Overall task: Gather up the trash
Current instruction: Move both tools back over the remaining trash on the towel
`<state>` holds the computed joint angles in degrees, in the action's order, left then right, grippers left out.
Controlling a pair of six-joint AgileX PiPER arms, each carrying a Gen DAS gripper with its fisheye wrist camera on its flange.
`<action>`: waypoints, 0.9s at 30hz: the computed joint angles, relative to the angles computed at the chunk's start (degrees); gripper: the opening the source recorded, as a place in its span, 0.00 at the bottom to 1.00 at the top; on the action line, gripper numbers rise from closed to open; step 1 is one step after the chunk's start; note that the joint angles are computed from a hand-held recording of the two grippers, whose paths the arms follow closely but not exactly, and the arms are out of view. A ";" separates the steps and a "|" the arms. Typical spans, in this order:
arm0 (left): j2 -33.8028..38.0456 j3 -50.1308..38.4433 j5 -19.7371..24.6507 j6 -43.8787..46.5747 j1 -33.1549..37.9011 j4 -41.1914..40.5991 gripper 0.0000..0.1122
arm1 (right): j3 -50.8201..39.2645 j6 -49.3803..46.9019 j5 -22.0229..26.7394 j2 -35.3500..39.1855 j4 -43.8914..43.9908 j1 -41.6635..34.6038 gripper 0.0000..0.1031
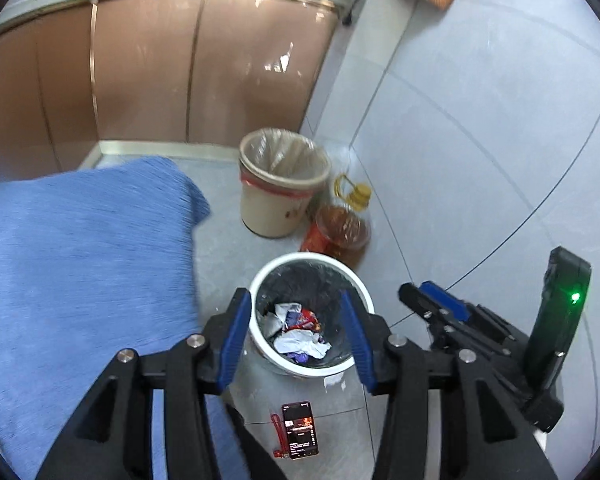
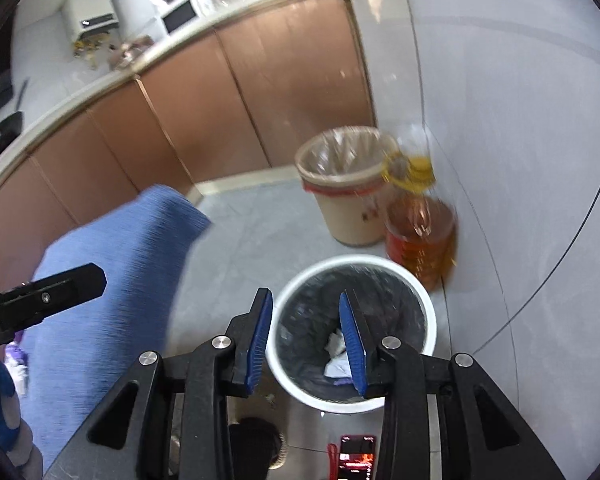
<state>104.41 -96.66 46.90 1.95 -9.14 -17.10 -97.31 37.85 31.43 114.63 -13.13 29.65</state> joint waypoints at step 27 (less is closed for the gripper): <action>-35.07 19.58 8.60 22.46 32.51 -18.30 0.40 | -28.31 4.41 20.48 -5.46 -20.05 25.23 0.43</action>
